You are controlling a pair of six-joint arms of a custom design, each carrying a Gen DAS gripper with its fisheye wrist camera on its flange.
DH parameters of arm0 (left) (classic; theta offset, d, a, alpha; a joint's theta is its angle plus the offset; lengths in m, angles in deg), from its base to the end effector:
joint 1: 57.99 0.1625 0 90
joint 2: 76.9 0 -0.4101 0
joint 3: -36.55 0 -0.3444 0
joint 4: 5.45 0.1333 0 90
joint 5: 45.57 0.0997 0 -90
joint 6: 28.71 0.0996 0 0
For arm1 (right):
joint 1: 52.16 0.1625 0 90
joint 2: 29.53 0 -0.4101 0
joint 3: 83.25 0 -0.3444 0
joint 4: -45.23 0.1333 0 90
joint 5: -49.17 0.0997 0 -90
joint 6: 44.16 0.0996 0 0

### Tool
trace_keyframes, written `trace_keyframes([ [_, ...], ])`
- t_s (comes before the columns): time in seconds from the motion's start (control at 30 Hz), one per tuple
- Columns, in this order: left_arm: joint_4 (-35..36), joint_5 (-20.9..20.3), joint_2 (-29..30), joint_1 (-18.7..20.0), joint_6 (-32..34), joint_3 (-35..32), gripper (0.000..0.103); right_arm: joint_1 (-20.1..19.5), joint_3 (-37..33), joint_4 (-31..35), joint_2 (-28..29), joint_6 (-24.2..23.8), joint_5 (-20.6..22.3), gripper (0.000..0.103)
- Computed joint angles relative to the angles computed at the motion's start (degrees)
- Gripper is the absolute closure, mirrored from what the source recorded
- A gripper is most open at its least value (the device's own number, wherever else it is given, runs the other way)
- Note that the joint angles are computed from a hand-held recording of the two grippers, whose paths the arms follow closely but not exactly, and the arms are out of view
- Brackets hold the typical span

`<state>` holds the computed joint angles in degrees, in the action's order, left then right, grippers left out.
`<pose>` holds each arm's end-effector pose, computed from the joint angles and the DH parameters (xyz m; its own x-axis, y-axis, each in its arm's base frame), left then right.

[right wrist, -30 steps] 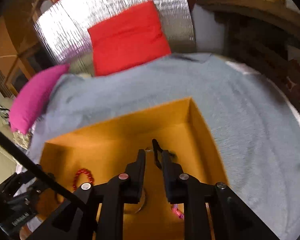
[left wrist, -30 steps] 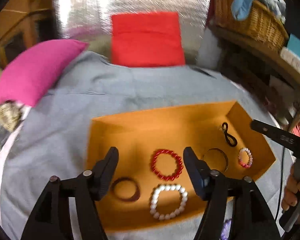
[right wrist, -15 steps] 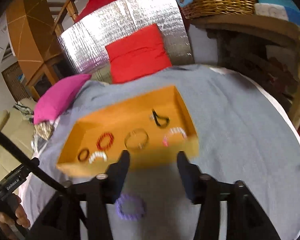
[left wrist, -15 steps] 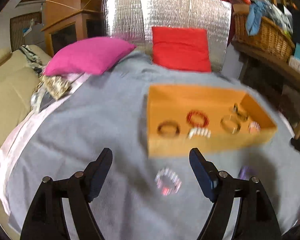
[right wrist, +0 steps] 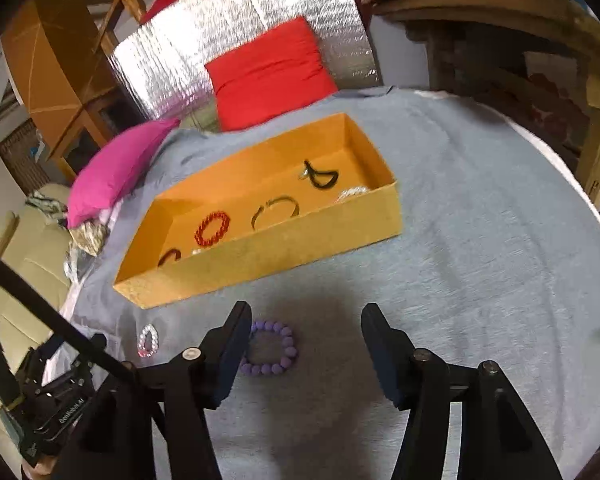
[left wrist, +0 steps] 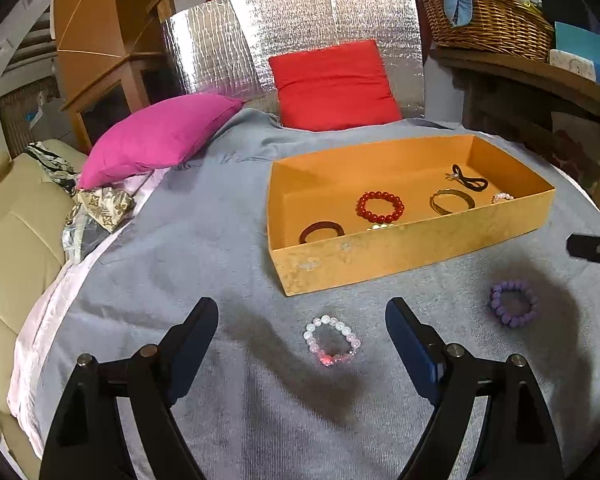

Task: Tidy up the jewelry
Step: 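Withdraw both open tools from the box toward the remaining bracelets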

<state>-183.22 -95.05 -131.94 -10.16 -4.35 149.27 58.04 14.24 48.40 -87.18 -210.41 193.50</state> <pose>-0.2180 -0.5356 0.1920 -0.4729 0.5095 -0.7189 0.8517 0.4733 -0.2249 0.2074 -0.4121 0.1758 -0.7868 0.4981 0.3645 -0.0500 0.5372 -0.8420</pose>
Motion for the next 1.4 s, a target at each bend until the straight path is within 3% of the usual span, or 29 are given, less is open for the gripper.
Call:
trace_keyframes([
  [0.47, 5.46, 1.40, -0.14, 1.59, -3.65, -2.17, 0.017, 0.04, -6.89, 6.70, 6.39, 1.46, -2.34, 0.042],
  [0.9, 7.25, 1.79, -0.33, 2.37, -3.99, -2.99, 0.017, -0.49, -5.50, 6.00, 5.36, 3.28, -2.71, 0.042],
  [1.1, 10.47, 1.03, -0.34, 3.51, -7.50, -5.13, 0.017, -0.99, -0.86, -0.47, 0.49, 1.93, -1.85, 0.042],
  [1.4, 19.13, 0.68, -0.09, 5.09, -13.41, -7.91, 0.017, -2.79, -1.32, 3.36, 0.67, 5.38, -5.61, 0.042],
])
